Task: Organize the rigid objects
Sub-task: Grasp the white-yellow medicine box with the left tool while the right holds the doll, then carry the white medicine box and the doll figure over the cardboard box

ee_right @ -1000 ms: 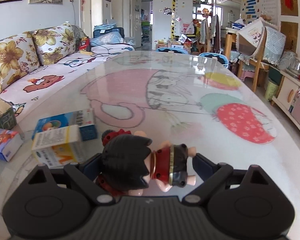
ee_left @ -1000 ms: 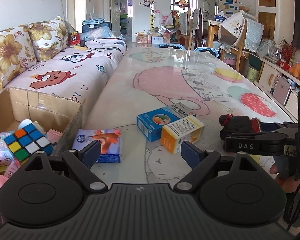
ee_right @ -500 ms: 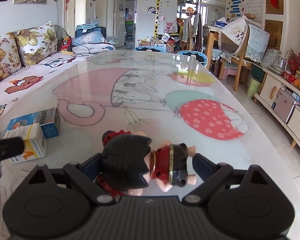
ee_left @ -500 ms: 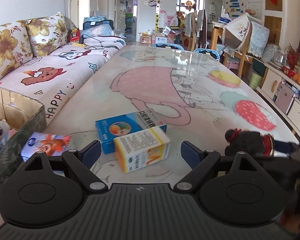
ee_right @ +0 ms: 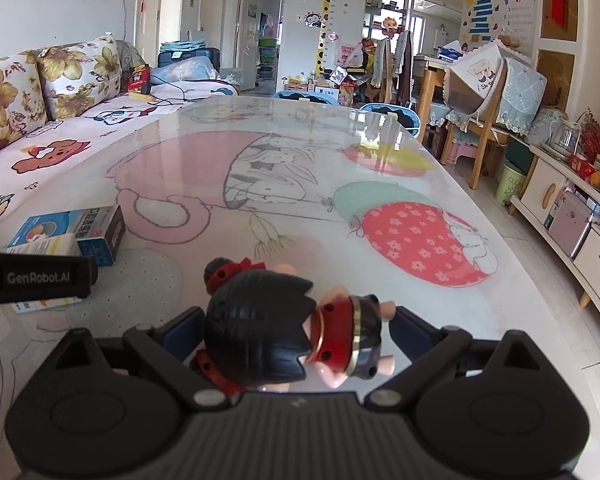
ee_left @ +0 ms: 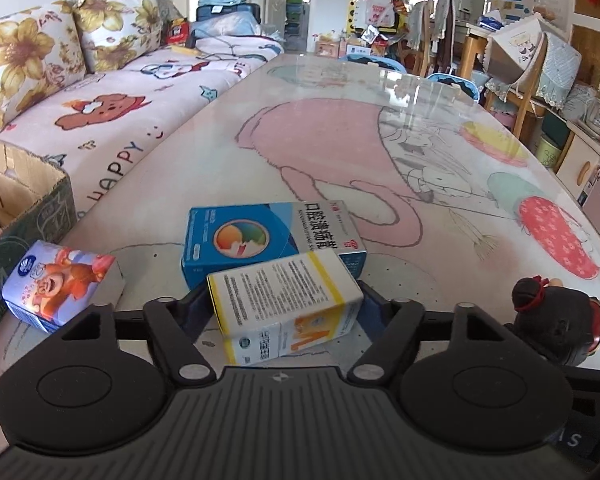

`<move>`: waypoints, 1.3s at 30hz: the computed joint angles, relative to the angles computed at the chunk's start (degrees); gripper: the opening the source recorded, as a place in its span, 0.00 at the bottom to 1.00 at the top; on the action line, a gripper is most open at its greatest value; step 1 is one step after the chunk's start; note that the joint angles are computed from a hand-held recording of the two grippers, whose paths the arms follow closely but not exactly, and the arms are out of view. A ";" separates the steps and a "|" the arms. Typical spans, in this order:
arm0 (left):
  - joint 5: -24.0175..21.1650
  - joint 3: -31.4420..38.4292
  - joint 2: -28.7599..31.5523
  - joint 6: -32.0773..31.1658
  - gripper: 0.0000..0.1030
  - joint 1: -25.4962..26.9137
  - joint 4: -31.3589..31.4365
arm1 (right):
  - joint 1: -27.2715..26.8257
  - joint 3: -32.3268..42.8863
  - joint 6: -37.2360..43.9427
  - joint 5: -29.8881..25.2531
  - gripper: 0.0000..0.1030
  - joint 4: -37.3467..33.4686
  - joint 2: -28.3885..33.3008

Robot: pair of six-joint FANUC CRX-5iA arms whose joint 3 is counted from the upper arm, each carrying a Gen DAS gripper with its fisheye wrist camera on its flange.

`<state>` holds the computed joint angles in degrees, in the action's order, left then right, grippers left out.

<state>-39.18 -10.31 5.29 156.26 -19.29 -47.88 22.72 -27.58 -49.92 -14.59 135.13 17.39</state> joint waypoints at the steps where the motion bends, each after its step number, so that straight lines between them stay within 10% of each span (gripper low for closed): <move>1: -0.38 -0.01 -0.05 0.27 0.87 -0.30 -0.49 | 0.08 -0.05 0.24 -0.10 0.93 -0.43 0.01; 39: -1.30 -3.57 -4.63 5.23 0.86 -5.38 -5.92 | -0.15 3.00 -11.17 3.01 0.90 17.34 -1.48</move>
<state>-40.47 -13.88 0.66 161.49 -24.67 -53.80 22.57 -24.58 -61.09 -11.58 152.47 15.92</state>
